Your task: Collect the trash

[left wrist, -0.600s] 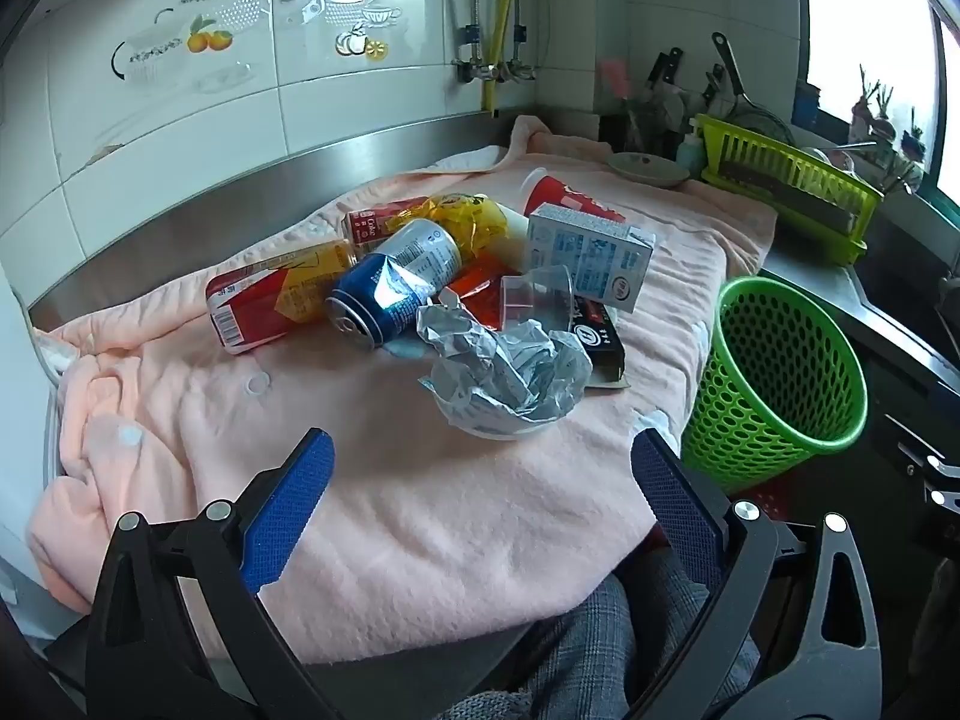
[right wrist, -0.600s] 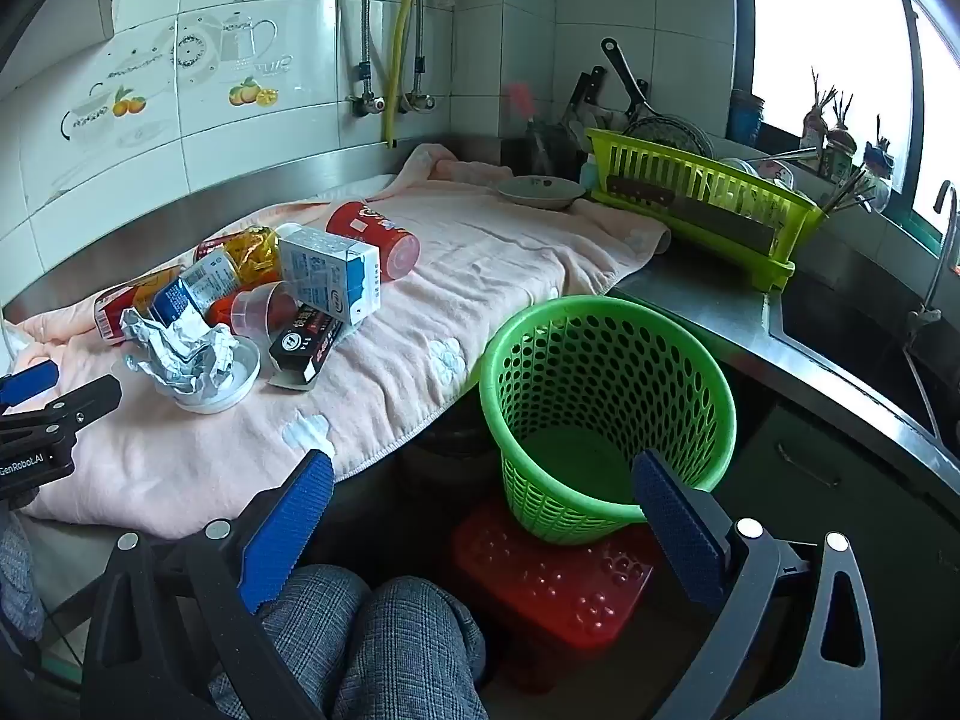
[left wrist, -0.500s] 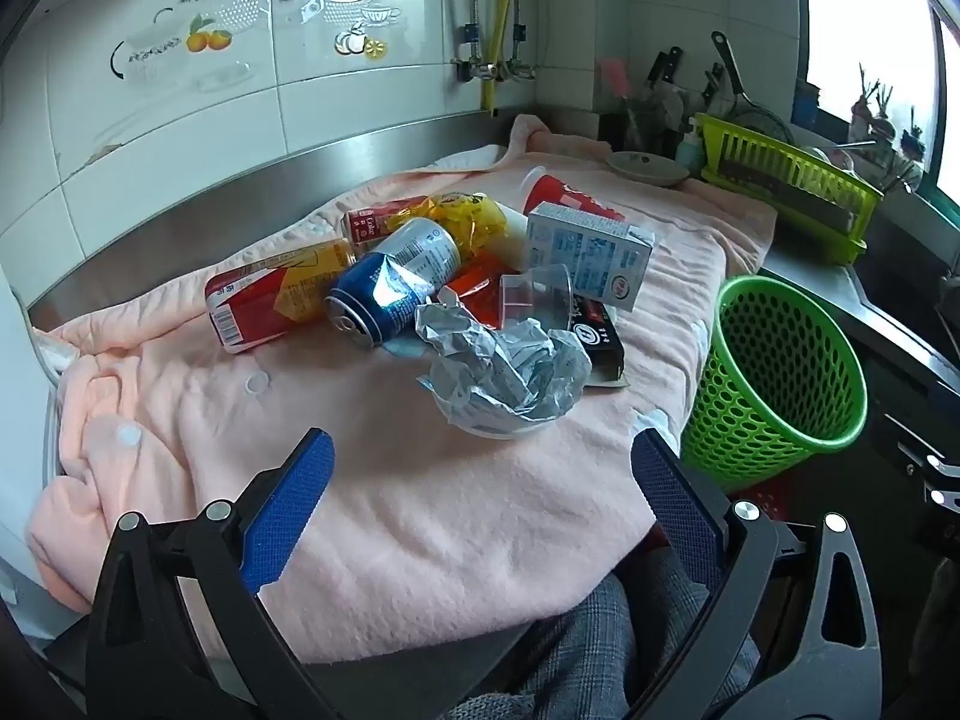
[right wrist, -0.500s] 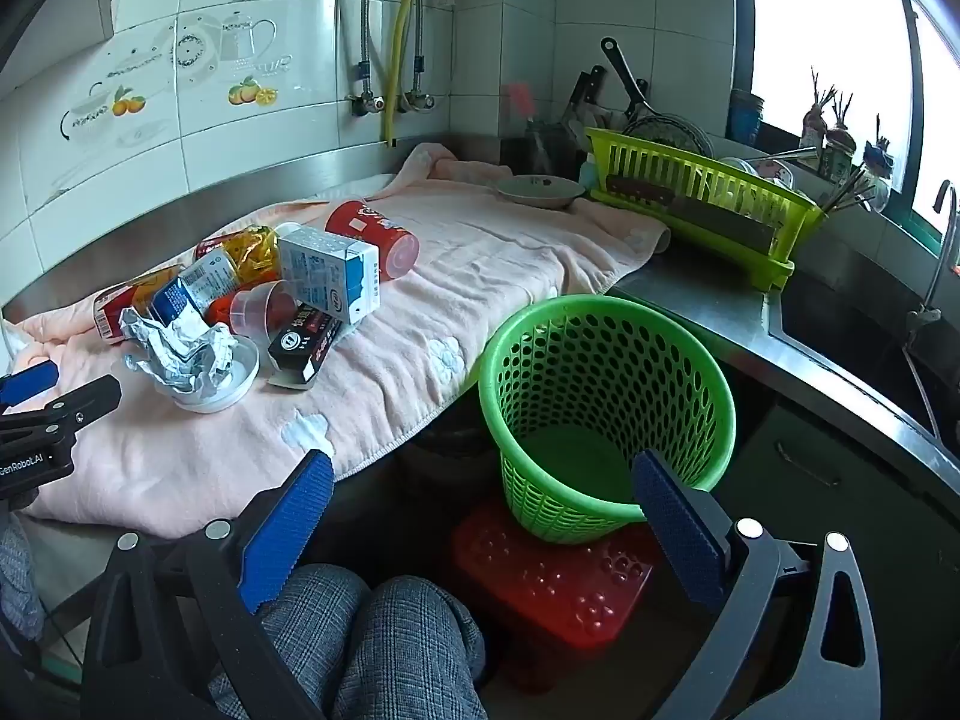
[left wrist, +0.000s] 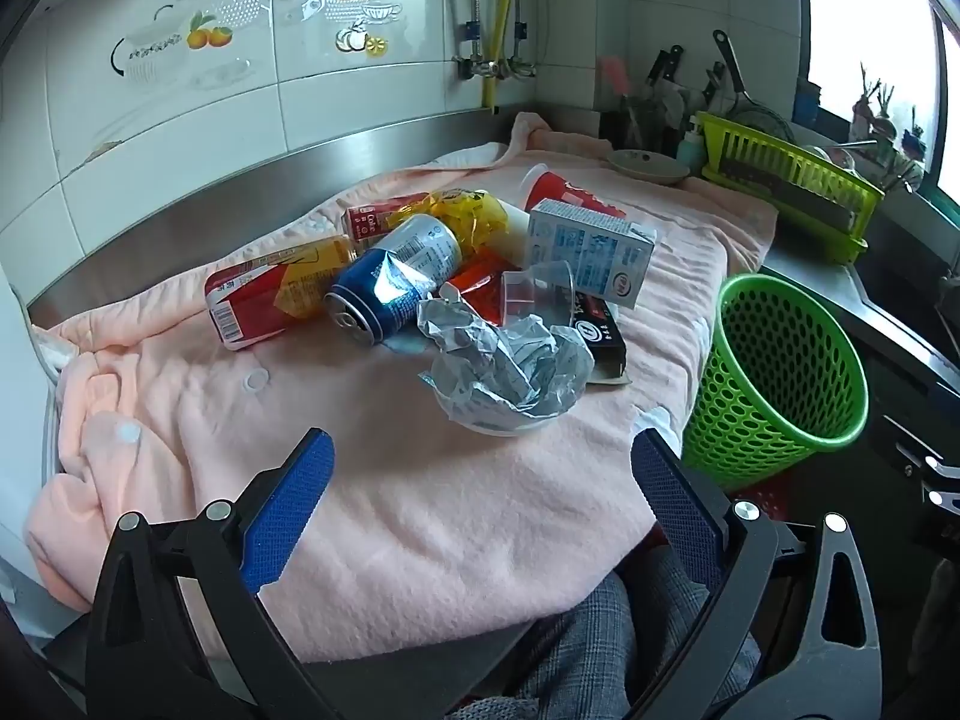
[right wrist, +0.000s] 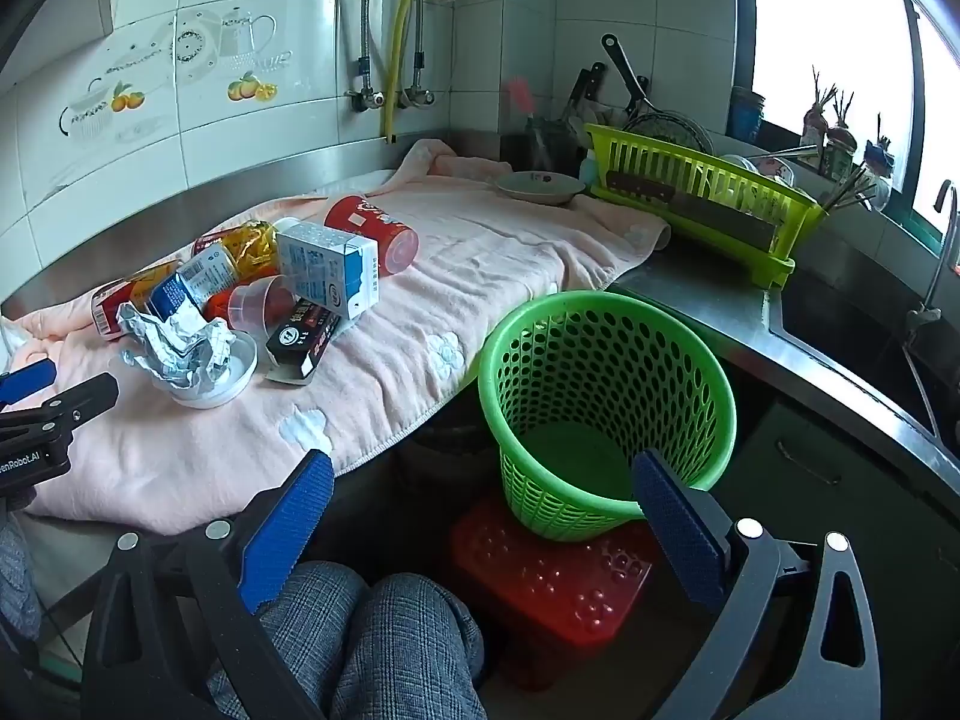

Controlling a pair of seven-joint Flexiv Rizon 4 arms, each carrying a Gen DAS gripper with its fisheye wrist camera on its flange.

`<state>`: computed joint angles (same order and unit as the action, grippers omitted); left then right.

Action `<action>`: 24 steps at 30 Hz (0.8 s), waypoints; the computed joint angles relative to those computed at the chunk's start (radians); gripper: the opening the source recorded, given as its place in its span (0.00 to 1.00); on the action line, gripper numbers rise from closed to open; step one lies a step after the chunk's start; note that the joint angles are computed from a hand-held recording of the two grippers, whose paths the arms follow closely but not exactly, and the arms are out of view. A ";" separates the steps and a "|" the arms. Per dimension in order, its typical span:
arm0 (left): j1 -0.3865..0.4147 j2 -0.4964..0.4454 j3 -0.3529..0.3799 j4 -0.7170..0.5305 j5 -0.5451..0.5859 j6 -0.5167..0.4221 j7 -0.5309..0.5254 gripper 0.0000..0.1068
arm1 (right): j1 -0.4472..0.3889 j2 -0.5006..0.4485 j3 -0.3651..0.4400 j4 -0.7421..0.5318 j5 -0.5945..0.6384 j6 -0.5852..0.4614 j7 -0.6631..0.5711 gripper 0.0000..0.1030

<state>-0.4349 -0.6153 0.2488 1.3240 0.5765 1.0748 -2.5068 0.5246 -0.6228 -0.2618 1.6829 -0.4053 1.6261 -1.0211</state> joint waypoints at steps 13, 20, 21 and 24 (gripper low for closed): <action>0.016 0.010 -0.006 0.013 -0.012 0.009 0.017 0.92 | 0.008 -0.002 -0.007 -0.001 0.002 -0.009 0.001 0.94; 0.016 0.010 -0.004 0.013 -0.015 0.008 0.021 0.92 | 0.004 -0.005 -0.003 -0.005 -0.005 -0.010 0.007 0.94; 0.016 0.010 -0.005 0.013 -0.016 0.007 0.022 0.92 | 0.004 -0.004 -0.002 -0.004 -0.005 -0.011 0.007 0.94; 0.017 0.011 -0.003 0.015 -0.015 0.009 0.019 0.92 | 0.006 -0.004 -0.005 -0.002 -0.008 -0.007 0.008 0.94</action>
